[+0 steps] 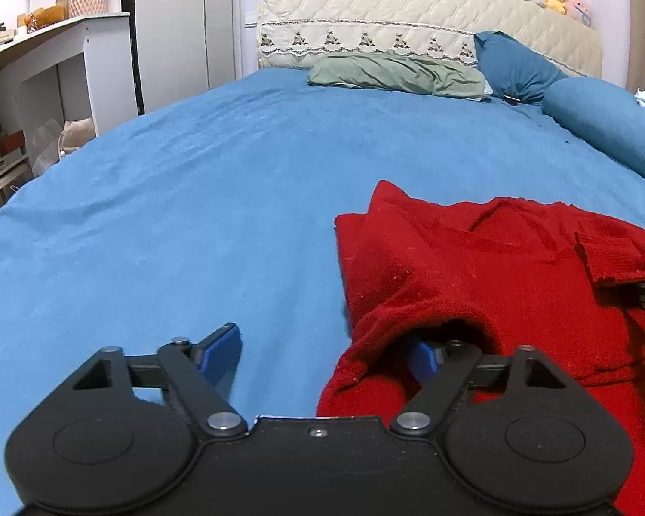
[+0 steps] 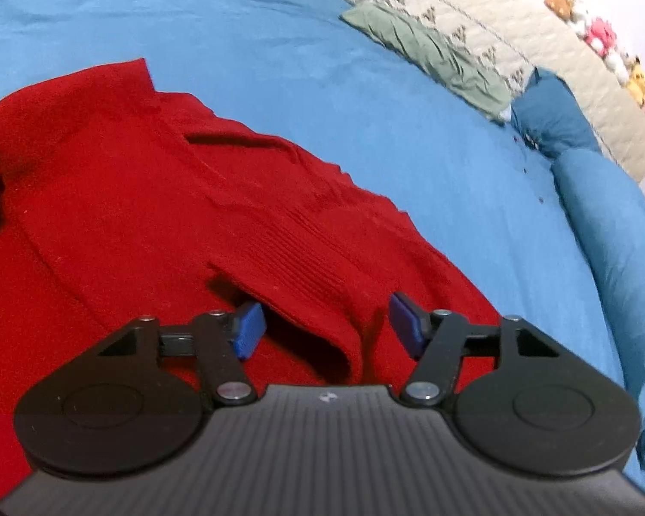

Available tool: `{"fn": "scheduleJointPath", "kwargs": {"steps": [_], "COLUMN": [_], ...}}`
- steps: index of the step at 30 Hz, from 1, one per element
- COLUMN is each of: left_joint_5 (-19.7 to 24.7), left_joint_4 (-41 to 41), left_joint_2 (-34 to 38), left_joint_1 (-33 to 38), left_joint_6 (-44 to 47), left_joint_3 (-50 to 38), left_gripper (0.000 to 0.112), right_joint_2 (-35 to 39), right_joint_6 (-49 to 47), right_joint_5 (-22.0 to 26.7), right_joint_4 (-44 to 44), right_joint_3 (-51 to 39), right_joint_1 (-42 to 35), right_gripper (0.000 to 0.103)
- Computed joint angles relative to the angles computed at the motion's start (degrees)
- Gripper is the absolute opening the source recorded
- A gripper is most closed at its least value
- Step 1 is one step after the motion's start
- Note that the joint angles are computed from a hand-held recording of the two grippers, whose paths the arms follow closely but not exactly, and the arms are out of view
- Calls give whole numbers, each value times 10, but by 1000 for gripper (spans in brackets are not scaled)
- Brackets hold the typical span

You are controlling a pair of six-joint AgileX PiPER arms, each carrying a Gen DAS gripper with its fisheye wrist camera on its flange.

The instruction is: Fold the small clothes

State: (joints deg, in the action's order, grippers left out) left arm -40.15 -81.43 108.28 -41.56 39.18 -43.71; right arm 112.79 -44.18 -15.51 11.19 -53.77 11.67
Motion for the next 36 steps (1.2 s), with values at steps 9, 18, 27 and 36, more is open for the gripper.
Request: {"fn": "scheduleJointPath", "kwargs": {"steps": [9, 18, 27, 36], "left_joint_5": [-5, -5, -8, -82], "left_joint_4": [3, 0, -25, -68], "left_joint_2": [8, 6, 12, -30], "left_joint_1": [-5, -5, -14, -96], "left_joint_6": [0, 1, 41, 122], "left_joint_3": [-4, -1, -12, -1], "left_gripper": [63, 58, 58, 90], "right_joint_2": [17, -53, 30, 6], "right_joint_6": [-90, 270, 745, 688], "right_joint_5": [-97, -43, -80, -102], "right_joint_4": [-43, -218, -536, -498], "right_joint_3": [40, 36, -6, 40], "right_joint_1": [29, -73, -275, -285], "right_gripper": [26, 20, 20, 45]}}
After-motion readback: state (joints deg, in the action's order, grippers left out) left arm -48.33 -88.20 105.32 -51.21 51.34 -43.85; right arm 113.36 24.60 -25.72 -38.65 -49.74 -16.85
